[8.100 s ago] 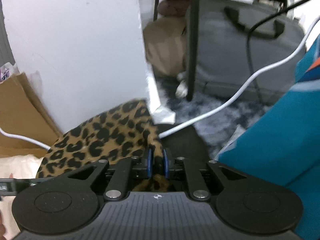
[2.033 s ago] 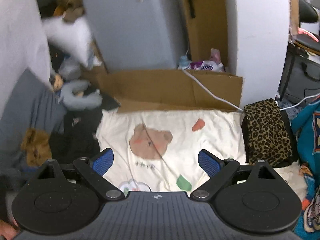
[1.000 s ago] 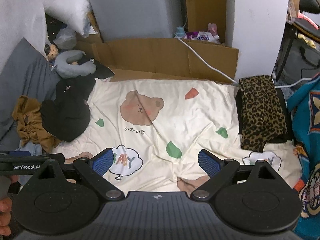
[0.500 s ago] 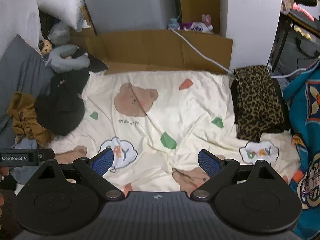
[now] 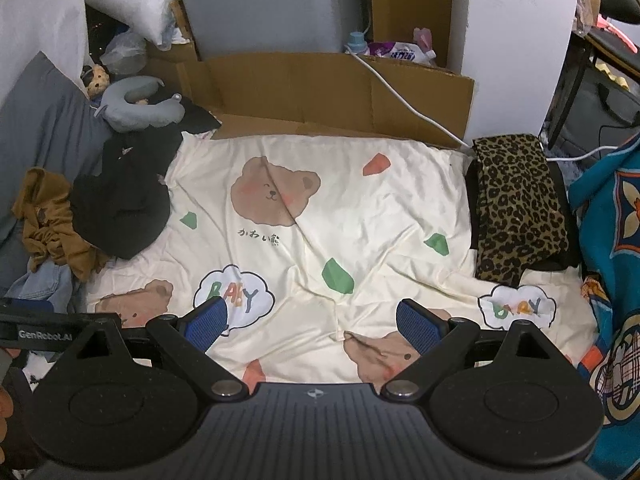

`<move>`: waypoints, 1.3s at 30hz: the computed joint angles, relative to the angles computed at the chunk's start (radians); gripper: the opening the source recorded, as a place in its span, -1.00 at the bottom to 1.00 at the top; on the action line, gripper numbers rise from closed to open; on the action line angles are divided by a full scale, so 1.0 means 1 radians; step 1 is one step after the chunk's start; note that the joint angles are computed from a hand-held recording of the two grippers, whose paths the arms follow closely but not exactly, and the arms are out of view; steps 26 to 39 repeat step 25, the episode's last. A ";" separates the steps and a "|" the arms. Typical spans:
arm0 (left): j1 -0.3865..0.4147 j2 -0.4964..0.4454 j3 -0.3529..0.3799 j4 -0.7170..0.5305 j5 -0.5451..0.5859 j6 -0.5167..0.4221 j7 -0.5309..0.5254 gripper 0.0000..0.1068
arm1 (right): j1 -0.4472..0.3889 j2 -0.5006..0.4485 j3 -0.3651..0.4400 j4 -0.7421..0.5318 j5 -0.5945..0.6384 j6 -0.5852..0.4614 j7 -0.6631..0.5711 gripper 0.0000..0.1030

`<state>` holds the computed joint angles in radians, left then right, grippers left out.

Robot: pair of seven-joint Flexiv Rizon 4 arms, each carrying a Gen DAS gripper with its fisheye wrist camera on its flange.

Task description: Fold clothes

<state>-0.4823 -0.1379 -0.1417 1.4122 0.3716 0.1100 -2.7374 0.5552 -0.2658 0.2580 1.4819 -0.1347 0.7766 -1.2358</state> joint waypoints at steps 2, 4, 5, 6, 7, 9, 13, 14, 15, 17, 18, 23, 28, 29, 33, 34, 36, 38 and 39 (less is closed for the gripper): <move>0.002 0.002 0.001 0.002 -0.005 0.003 -0.001 0.92 | 0.002 0.002 0.000 0.003 -0.005 0.002 -0.002 0.84; 0.003 0.003 0.001 0.003 -0.009 0.006 -0.003 0.92 | 0.003 0.002 0.002 0.002 -0.003 -0.002 -0.004 0.84; 0.002 0.004 0.000 0.002 -0.006 0.006 -0.005 0.92 | 0.002 0.002 0.003 -0.001 0.001 -0.003 -0.008 0.84; 0.002 0.004 -0.001 0.002 -0.002 0.007 -0.006 0.92 | 0.003 0.002 0.004 -0.001 0.000 -0.001 -0.013 0.84; 0.001 0.004 -0.001 0.001 0.002 0.007 -0.006 0.91 | 0.004 0.002 0.003 0.002 -0.006 0.003 -0.017 0.84; 0.000 0.001 -0.002 -0.004 0.012 0.007 -0.005 0.91 | 0.008 0.004 -0.003 0.012 -0.026 0.014 -0.011 0.84; -0.005 -0.009 -0.001 -0.009 0.025 0.000 0.005 0.92 | 0.004 0.005 -0.003 0.015 -0.020 0.015 0.007 0.84; -0.005 -0.011 0.000 -0.007 0.024 -0.001 0.005 0.92 | 0.003 0.005 -0.003 0.014 -0.018 0.013 0.005 0.84; -0.004 -0.012 0.002 -0.005 0.020 -0.008 0.000 0.91 | 0.002 0.004 -0.004 0.016 -0.021 0.015 0.005 0.84; -0.002 -0.015 0.006 -0.004 0.015 -0.021 -0.002 0.91 | 0.002 0.005 -0.007 0.021 -0.029 0.021 0.009 0.84; -0.001 -0.014 0.007 -0.003 0.016 -0.025 -0.002 0.91 | 0.001 0.003 -0.006 0.020 -0.028 0.020 0.008 0.84; 0.003 -0.017 0.010 -0.012 0.016 -0.041 -0.005 0.91 | 0.006 -0.003 -0.009 0.013 -0.037 0.014 0.025 0.84; 0.007 -0.020 0.011 -0.015 0.009 -0.031 0.000 0.92 | 0.010 -0.010 -0.006 0.001 -0.039 0.012 0.023 0.84; 0.007 -0.020 0.011 -0.015 0.009 -0.031 0.000 0.92 | 0.010 -0.010 -0.006 0.001 -0.039 0.012 0.023 0.84; 0.007 -0.020 0.011 -0.015 0.009 -0.031 0.000 0.92 | 0.010 -0.010 -0.006 0.001 -0.039 0.012 0.023 0.84; 0.007 -0.020 0.011 -0.015 0.009 -0.031 0.000 0.92 | 0.010 -0.010 -0.006 0.001 -0.039 0.012 0.023 0.84; 0.007 -0.020 0.011 -0.015 0.009 -0.031 0.000 0.92 | 0.010 -0.010 -0.006 0.001 -0.039 0.012 0.023 0.84; 0.007 -0.020 0.011 -0.015 0.009 -0.031 0.000 0.92 | 0.010 -0.010 -0.006 0.001 -0.039 0.012 0.023 0.84; 0.007 -0.020 0.011 -0.015 0.009 -0.031 0.000 0.92 | 0.010 -0.010 -0.006 0.001 -0.039 0.012 0.023 0.84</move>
